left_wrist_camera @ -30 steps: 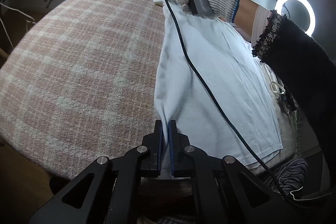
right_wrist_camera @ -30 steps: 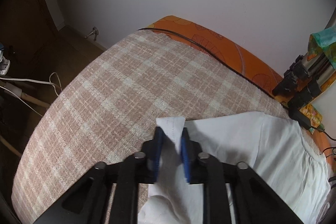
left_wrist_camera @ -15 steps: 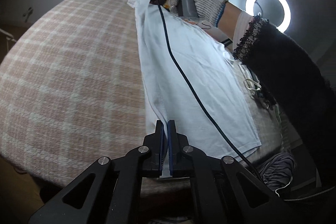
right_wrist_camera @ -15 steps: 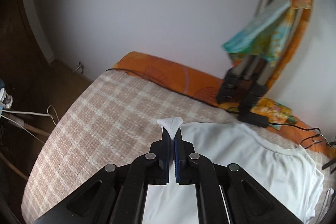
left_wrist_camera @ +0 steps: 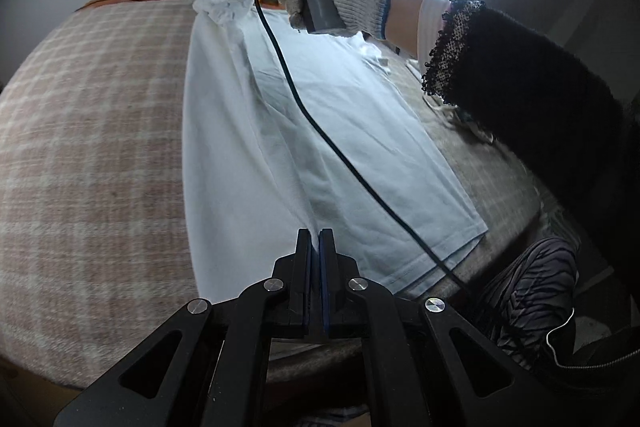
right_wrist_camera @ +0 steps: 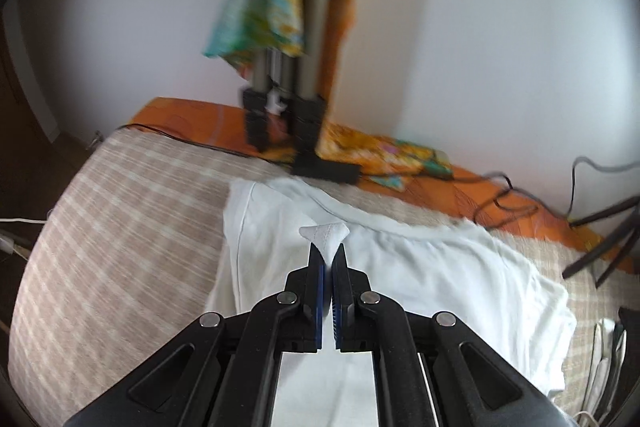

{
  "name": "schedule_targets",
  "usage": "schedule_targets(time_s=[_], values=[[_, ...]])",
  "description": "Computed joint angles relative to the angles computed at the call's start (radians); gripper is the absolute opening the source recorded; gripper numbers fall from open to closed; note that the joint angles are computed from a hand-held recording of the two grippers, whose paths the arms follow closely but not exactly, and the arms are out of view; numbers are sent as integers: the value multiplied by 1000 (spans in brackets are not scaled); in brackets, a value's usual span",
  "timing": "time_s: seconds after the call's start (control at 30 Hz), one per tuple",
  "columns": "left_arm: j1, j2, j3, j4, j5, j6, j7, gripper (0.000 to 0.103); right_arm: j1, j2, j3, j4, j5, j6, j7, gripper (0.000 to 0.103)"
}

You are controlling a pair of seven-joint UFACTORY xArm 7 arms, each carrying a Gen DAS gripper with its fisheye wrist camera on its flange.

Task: Fold small clothes

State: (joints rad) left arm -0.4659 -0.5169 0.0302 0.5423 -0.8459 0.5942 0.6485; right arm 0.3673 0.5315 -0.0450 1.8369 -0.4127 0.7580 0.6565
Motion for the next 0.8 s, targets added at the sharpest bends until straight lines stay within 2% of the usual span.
schedule_targets(time_s=[0.23,0.37,0.4,0.47,0.5,0.53,0.63,0.73,0.8], values=[[-13,60,-35,23,18,-3,-2,2,-61,-41,8,-120,47,-62,-13,0],[-22,77,-44,40,20,28,11,3,-76,-56,12,-160,58,-87,-27,1],[-17,78,-49,47,39,50,1,10,-82,-55,15,-154,67,-75,-39,3],[-19,66,-39,55,36,110,7,22,-83,-39,12,-114,75,-18,-53,30],[-18,49,-36,50,32,131,17,30,-60,-38,-11,-100,36,15,-27,32],[-15,28,-37,41,31,135,27,34,-47,-43,-24,-97,4,32,-11,33],[-8,-36,-6,16,7,156,69,34,-38,-94,-25,-139,-47,5,24,33],[39,-79,-16,-13,34,88,49,34,-60,-143,10,-191,-33,-54,-8,33],[90,-69,-47,-21,110,31,-38,34,-64,-152,27,-198,-30,-64,-48,33]])
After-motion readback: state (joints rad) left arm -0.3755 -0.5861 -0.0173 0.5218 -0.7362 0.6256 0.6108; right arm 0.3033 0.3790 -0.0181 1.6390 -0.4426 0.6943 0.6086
